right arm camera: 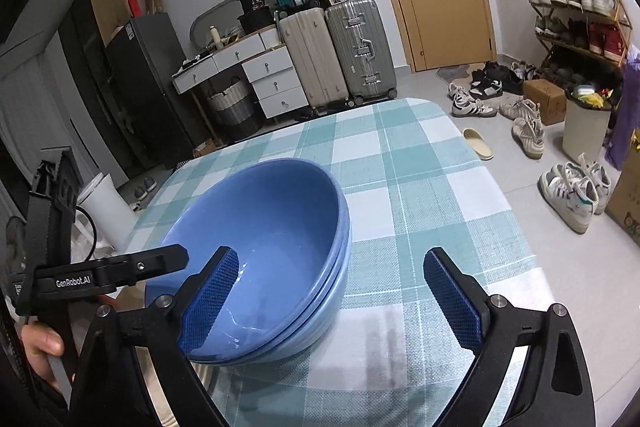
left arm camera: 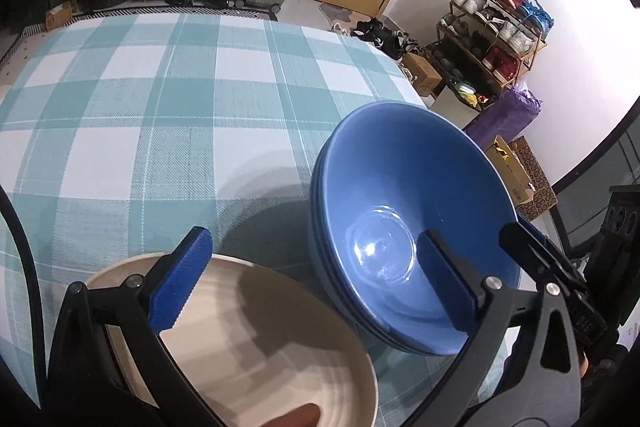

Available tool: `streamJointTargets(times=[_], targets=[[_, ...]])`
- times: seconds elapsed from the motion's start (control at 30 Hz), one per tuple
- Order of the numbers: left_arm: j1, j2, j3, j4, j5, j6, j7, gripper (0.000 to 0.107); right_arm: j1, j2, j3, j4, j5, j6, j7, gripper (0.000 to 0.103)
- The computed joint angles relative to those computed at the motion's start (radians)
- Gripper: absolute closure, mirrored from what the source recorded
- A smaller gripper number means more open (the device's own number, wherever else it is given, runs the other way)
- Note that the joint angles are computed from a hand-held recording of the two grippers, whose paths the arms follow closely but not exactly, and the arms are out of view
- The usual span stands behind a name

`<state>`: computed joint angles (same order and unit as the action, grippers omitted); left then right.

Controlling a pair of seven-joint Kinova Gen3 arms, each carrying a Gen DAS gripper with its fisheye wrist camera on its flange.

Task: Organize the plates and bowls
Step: 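Close both grippers on the rim of the stacked blue bowls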

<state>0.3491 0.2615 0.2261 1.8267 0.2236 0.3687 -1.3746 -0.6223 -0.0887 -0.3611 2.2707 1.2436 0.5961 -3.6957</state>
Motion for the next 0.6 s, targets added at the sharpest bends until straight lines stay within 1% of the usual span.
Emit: streamJointTargets(times=[0.03,0.1,0.17,0.2,0.23,0.3,0.37,0.43,0.57,0.6], targets=[[-0.001,0.004,0.002,-0.002,0.001,0.001,-0.002,0.011,0.003,0.001,0.004,0.005,0.015,-0.016,-0.016,0.008],[0.015,0.017,-0.011,-0.011,-0.016,-0.001,0.009,0.019,0.009,0.008,0.012,0.012,0.041,-0.040,-0.043,0.008],[0.002,0.028,0.004,-0.016,-0.007,-0.001,-0.007,0.026,0.012,0.014,0.019,0.016,0.058,-0.056,-0.059,0.009],[-0.012,0.032,0.016,-0.016,0.006,-0.003,-0.021,0.030,0.015,0.016,0.025,0.019,0.069,-0.067,-0.066,0.013],[-0.014,0.036,0.019,-0.016,0.012,-0.006,-0.028,0.031,0.019,0.020,0.032,0.018,0.071,-0.084,-0.066,0.019],[-0.021,0.041,0.027,-0.016,0.020,-0.014,-0.044,0.037,0.023,0.023,0.040,0.017,0.064,-0.104,-0.057,0.028],[-0.040,0.039,0.047,-0.014,0.040,-0.011,-0.076,0.043,0.027,0.031,0.045,0.011,0.056,-0.120,-0.044,0.032],[-0.052,0.038,0.063,-0.014,0.061,-0.010,-0.105,0.048,0.025,0.030,0.042,0.019,0.076,-0.120,-0.063,0.041],[-0.053,0.046,0.065,-0.027,0.086,0.013,-0.138,0.067,0.016,0.033,0.035,0.014,0.081,-0.105,-0.065,0.054],[-0.048,0.045,0.060,-0.030,0.085,0.025,-0.138,0.073,0.012,0.034,0.032,0.011,0.078,-0.096,-0.061,0.059]])
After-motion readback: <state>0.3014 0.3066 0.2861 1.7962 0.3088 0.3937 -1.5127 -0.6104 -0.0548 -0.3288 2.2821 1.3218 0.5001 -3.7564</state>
